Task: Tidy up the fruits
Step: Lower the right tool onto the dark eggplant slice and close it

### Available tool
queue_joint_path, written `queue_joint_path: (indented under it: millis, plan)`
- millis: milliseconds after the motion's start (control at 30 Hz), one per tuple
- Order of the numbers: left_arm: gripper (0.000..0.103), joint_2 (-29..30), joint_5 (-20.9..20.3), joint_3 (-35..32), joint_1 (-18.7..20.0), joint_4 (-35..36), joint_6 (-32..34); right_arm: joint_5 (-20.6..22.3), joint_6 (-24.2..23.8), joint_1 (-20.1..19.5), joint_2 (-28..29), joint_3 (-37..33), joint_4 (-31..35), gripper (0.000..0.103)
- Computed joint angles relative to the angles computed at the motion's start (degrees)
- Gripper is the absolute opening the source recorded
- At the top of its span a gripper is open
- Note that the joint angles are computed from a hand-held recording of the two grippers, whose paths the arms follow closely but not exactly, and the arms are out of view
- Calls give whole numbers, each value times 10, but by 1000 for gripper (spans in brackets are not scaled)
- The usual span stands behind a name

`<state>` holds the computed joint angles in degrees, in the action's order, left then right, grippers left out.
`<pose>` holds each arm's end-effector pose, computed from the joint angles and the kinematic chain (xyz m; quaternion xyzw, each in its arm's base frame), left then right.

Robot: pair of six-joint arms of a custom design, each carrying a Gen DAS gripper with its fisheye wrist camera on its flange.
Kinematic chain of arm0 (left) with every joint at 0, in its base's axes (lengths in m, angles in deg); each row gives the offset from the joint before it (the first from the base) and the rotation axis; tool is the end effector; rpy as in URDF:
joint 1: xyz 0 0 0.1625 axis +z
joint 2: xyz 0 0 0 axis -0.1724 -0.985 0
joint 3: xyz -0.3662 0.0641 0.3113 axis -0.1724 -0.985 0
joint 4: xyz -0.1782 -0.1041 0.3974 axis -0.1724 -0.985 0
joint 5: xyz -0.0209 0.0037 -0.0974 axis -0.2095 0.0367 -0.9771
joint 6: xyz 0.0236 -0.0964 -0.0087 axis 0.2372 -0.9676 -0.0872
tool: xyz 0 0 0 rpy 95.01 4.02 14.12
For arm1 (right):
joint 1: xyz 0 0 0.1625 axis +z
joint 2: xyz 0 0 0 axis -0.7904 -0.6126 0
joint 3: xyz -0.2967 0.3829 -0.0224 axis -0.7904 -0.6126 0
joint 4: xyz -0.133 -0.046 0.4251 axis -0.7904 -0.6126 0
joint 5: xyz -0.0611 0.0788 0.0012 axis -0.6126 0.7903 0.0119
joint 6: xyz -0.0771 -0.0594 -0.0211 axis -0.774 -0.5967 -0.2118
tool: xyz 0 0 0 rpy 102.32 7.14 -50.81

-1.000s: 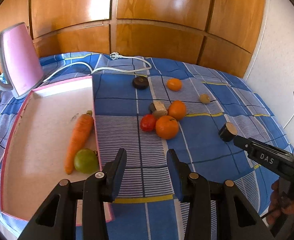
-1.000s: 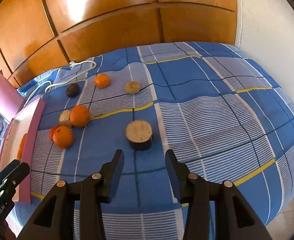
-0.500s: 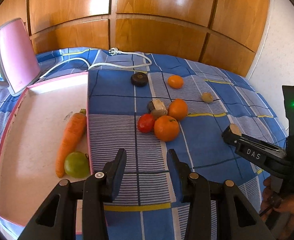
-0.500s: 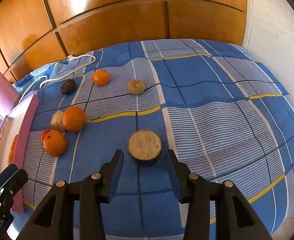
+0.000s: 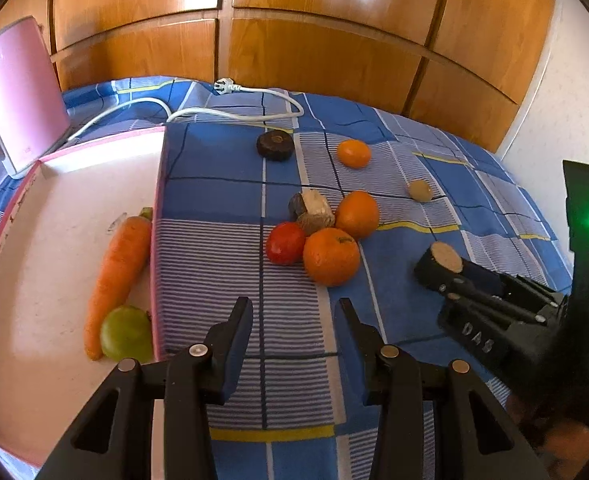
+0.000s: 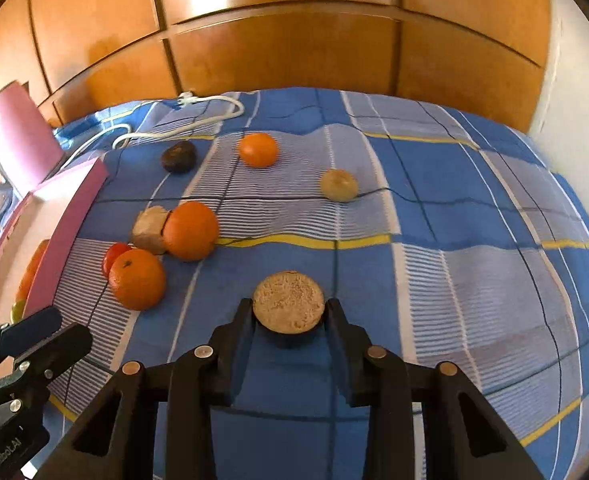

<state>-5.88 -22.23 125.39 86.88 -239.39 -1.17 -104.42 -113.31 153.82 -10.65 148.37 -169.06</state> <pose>0.0322 -0.7552 0.1908 0.0119 0.8766 -0.3545 0.3253 0.2606 -0.8291 -0.1374 0.2721 -0.8971 0.2297 0.2615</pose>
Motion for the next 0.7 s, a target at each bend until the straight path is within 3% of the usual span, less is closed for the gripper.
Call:
queue_joint_path:
  millis: [367,700]
  plan:
    - [48,15,-33,-45,8,51,-43,-5,-55,2,29,-39,-22,36]
    - [52,31,-42,-77,13,79,-63,12,-45,-5,26,-35,-14,36]
